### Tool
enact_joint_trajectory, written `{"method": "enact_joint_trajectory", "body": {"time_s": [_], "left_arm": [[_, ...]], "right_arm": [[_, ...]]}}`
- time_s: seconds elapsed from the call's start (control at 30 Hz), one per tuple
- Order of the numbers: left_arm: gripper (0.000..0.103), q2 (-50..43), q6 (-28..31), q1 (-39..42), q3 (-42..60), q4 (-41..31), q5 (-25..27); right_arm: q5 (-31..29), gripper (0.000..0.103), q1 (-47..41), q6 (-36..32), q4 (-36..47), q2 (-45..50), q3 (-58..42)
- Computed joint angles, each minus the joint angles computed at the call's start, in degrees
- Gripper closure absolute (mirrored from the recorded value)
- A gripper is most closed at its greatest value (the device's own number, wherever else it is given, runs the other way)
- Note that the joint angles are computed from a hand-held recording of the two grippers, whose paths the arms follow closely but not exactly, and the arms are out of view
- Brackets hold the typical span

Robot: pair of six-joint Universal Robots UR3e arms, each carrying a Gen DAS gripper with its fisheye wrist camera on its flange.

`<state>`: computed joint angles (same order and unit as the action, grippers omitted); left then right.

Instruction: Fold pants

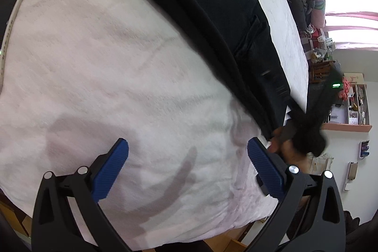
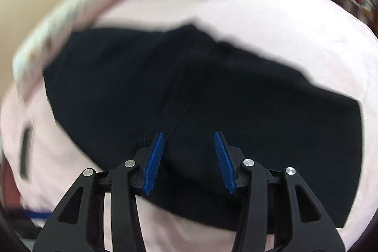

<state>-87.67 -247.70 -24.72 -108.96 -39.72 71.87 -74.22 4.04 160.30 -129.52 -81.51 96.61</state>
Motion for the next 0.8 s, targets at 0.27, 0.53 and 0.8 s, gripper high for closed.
{"method": "enact_joint_trajectory", "body": {"time_s": [0.27, 0.53, 0.8], "left_arm": [[0.002, 1.72, 2.58, 2.4, 2.21, -4.73, 2.16], [0.002, 5.64, 8.79, 10.02, 2.41, -4.69, 5.19], [0.002, 11.82, 11.76, 28.71, -7.03, 2.24, -2.26]], "right_arm": [[3.31, 0.054, -2.24, -0.39, -3.18, -4.4, 2.13], [-0.48, 0.053, 1.12, -4.63, 8.73, 1.34, -6.58], [6.11, 0.047, -7.0, -4.83, 18.62, -11.25, -3.64]]}}
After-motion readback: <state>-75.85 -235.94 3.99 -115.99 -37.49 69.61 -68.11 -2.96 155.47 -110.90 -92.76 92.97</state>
